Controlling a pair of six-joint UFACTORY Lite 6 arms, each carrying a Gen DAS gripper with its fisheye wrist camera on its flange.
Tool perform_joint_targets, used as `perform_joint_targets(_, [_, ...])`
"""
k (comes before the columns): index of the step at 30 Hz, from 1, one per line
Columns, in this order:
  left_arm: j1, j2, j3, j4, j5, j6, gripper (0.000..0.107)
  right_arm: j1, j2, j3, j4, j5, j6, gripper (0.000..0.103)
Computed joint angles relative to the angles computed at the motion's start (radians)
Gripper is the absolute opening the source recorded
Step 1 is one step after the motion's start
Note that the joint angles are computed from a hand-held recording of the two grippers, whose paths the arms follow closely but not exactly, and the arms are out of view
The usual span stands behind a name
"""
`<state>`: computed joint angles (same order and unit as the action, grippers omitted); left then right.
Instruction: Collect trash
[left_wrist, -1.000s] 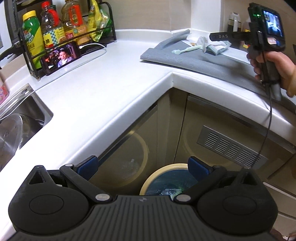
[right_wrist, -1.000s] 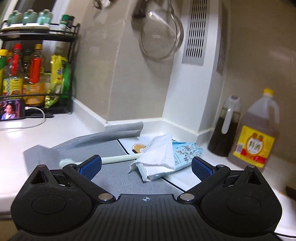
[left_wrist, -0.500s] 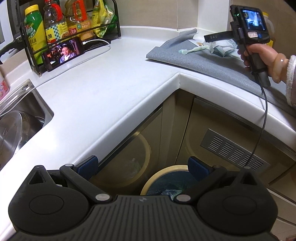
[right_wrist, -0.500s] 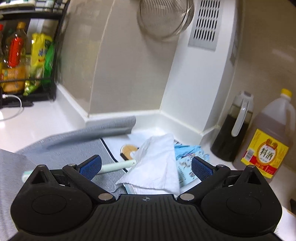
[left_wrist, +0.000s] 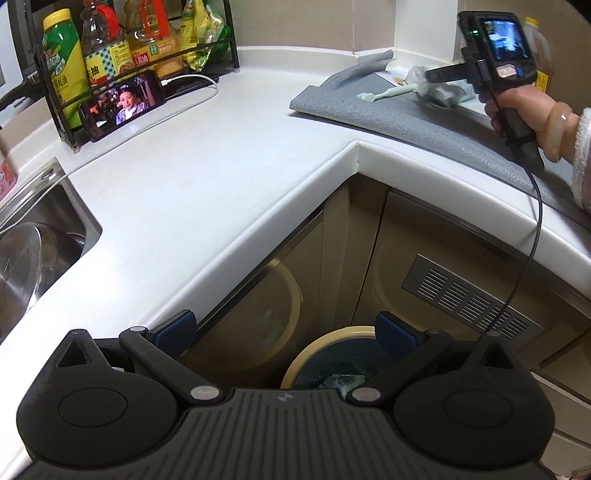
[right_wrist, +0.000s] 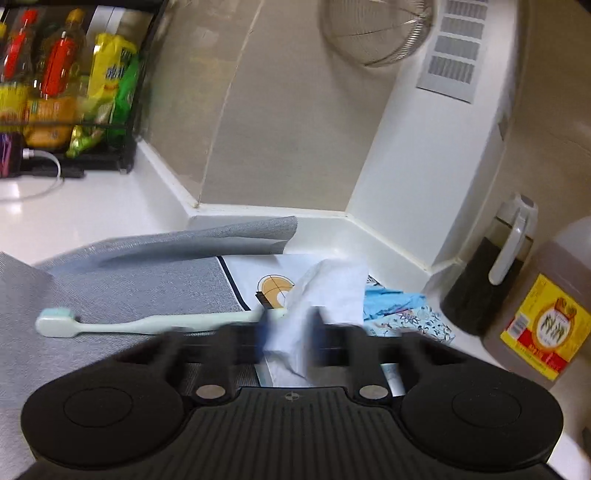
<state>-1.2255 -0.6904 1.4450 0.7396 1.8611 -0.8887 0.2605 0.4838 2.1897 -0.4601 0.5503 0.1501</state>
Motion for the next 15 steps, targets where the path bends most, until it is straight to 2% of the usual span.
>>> perform_joint_targets(4, [0.075, 0.043, 0.039, -0.024, -0.057, 0.071, 0.103, -0.030, -0.226, -0.289, -0.121, -0.142, 0.209, 0.005])
perform_joint_targets(8, [0.203, 0.139, 0.126, -0.063, -0.174, 0.192, 0.103, -0.131, -0.488, -0.538, 0.010, -0.223, 0.228, 0.005])
perform_joint_targets(13, [0.387, 0.361, 0.339, -0.169, -0.386, 0.357, 0.103, -0.321, -0.630, -0.643, 0.247, -0.100, 0.094, 0.005])
perform_joint_targets(15, [0.432, 0.487, 0.468, -0.205, -0.457, 0.405, 0.103, -0.381, -0.648, -0.674, 0.238, -0.080, 0.109, 0.007])
